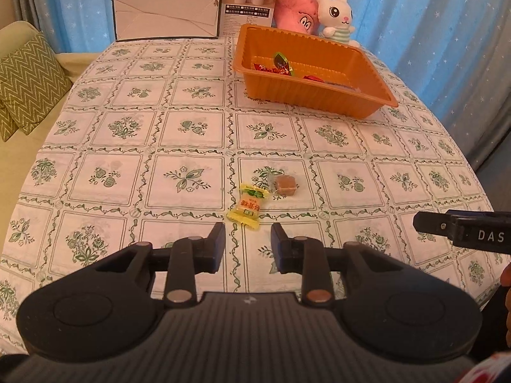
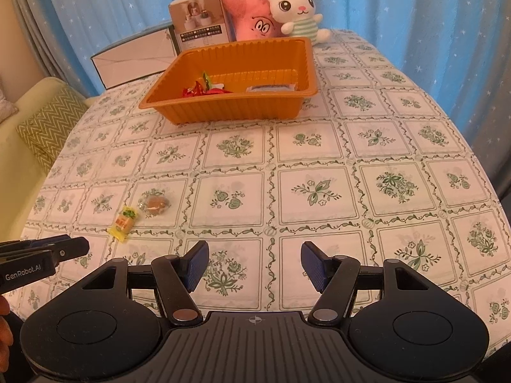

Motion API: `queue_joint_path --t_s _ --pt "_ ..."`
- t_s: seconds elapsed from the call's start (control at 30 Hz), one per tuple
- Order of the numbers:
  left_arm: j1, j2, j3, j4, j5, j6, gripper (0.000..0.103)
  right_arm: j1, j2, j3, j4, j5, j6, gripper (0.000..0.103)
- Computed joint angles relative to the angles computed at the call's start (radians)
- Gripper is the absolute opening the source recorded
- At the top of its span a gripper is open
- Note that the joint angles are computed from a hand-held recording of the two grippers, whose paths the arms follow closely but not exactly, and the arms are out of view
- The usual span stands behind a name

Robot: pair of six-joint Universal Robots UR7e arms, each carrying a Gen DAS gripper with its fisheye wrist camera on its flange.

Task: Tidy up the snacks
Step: 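Move both open tools back toward the last snacks on the table, then grasp the yellow candy packet with the left tool while the right tool grasps the clear-wrapped brown candy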

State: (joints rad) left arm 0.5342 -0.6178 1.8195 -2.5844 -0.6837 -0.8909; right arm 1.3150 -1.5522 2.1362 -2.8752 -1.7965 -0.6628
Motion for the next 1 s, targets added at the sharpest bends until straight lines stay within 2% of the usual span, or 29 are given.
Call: queue_joint_path --t_s 0.13,0.5,0.7,0.8,0.87,0.9,1.0 --pt "0.028 0.023 -0.017 -0.040 -0.001 0.070 0.035 -0.001 0.025 -0.012 -0.002 -0.006 0.003 0.064" --pt "0.104 0.080 -0.076 -0.136 -0.045 0.338 0.036 0.000 0.097 -0.049 -0.006 -0.015 0.017 0.064" --pt "0.127 0.100 -0.105 -0.127 -0.068 0.407 0.035 0.000 0.126 -0.058 -0.022 -0.011 0.007 0.064" --pt "0.131 0.110 -0.108 -0.135 -0.060 0.425 0.032 0.001 0.138 -0.060 -0.032 0.000 -0.009 0.064" --pt "0.131 0.113 -0.107 -0.145 -0.049 0.420 0.025 0.001 0.144 -0.061 -0.035 0.013 -0.021 0.064" --pt "0.133 0.111 -0.104 -0.151 -0.048 0.413 0.018 0.001 0.147 -0.061 -0.037 0.017 -0.030 0.064" --pt "0.133 0.104 -0.098 -0.152 -0.048 0.392 0.018 0.003 0.159 -0.059 -0.045 0.038 -0.074 0.064"
